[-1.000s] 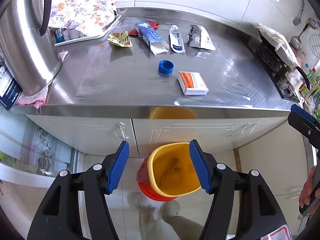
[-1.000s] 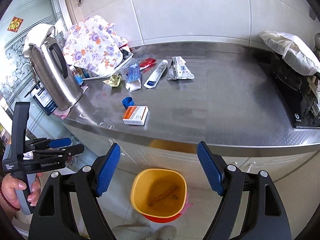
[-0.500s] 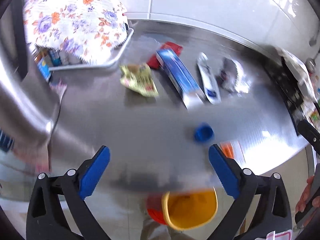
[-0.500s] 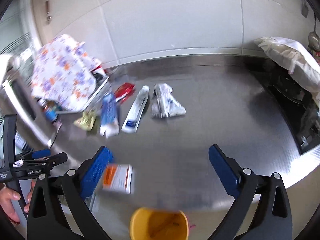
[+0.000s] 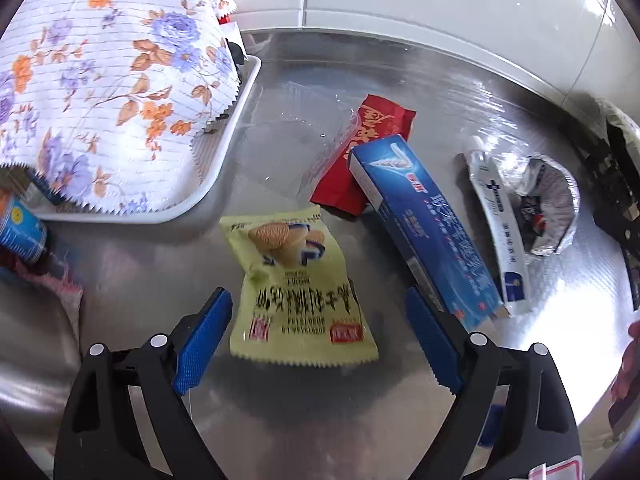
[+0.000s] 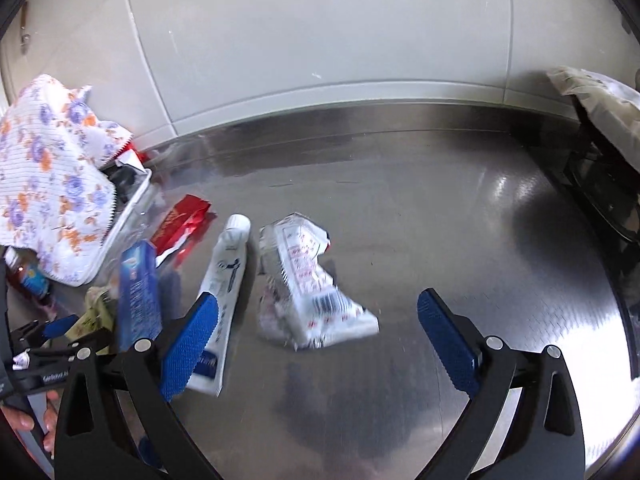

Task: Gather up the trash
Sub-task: 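Grasp the yellow snack wrapper with the left tool while the right tool grasps the silver pouch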

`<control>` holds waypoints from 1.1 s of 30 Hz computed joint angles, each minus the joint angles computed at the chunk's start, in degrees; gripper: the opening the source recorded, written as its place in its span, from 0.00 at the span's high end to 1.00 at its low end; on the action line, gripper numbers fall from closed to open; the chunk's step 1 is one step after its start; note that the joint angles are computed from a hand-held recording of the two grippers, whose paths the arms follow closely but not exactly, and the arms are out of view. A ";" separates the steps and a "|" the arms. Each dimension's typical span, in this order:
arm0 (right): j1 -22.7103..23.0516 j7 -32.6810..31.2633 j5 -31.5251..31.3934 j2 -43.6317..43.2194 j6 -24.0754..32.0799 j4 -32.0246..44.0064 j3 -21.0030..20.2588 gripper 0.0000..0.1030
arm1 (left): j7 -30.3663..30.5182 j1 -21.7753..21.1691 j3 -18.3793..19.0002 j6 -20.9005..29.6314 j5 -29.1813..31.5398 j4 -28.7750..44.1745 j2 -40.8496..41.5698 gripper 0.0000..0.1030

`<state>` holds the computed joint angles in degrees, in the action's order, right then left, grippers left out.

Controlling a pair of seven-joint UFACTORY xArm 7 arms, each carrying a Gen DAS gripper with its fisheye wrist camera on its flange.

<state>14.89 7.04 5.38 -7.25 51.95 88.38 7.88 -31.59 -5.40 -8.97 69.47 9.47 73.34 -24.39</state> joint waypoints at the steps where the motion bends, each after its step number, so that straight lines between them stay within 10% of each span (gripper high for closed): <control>1: 0.03 0.08 -0.22 0.68 0.03 0.53 0.08 0.04 | 0.18 -0.07 0.25 -0.33 -0.34 -0.11 0.25 0.15; 15: 1.90 -0.44 -5.63 10.97 5.33 8.19 0.37 0.04 | 0.02 -0.20 -0.61 -2.55 3.60 0.13 4.03 0.13; 25: 2.69 -5.56 -5.39 9.77 4.65 6.52 0.68 0.35 | -1.22 -0.41 -0.57 -4.16 5.33 0.35 5.01 0.12; 30: 2.85 -5.91 -5.14 9.91 5.68 7.34 0.73 0.43 | -0.75 -0.30 -0.08 -3.26 5.11 -0.11 2.93 0.56; 33: 2.71 -5.94 -4.06 9.20 5.85 6.89 0.65 0.43 | -1.08 0.01 1.00 -3.31 2.53 -0.26 1.95 0.64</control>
